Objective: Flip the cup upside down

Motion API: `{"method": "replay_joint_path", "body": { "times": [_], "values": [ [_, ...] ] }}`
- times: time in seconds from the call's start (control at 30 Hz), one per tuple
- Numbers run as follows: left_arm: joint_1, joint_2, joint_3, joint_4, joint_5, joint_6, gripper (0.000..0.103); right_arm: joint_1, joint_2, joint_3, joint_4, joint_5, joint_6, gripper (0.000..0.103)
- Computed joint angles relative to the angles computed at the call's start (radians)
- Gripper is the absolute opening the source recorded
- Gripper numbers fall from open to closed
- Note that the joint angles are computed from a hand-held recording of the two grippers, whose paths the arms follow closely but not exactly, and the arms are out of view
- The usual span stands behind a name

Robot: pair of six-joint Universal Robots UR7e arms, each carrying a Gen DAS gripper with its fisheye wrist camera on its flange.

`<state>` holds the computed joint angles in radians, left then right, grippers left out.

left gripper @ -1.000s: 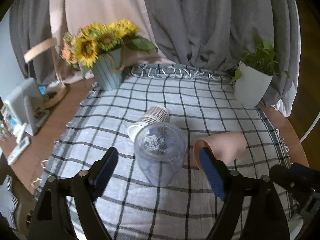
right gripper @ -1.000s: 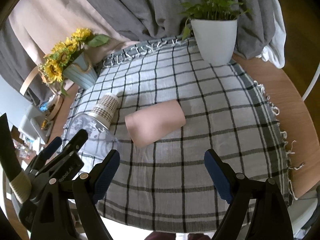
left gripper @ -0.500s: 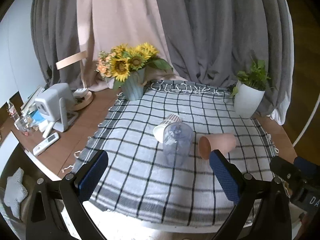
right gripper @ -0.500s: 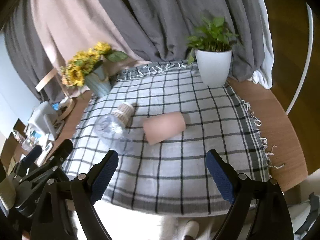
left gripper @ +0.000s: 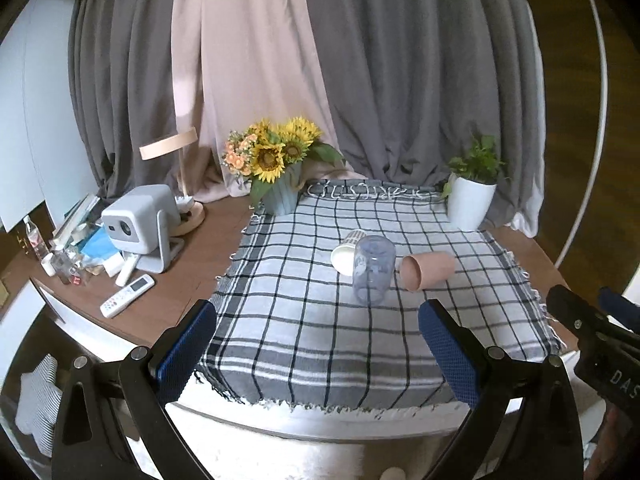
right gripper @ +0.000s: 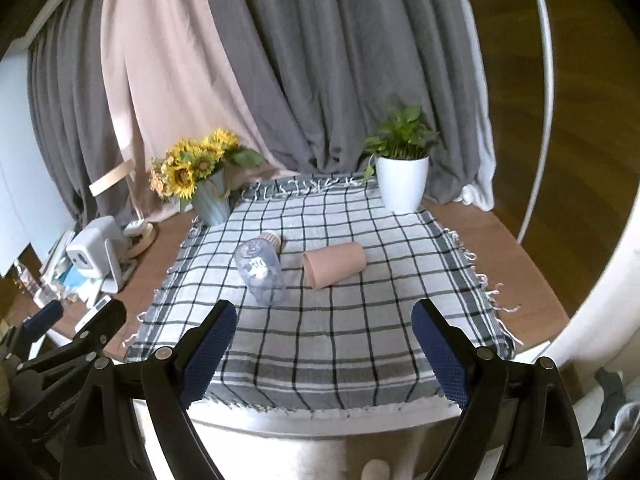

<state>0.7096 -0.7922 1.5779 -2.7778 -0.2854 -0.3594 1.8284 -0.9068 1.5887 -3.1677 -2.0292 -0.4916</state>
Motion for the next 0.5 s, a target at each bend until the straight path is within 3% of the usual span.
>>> {"method": "replay_joint_path", "body": {
  "times": [0.5],
  "values": [
    [-0.089,-0.080,0.143,-0.153,0.070,0.014,0.103,0.049,-0.102,0.185,-0.133,-0.026,0.019,0.089]
  ]
}}
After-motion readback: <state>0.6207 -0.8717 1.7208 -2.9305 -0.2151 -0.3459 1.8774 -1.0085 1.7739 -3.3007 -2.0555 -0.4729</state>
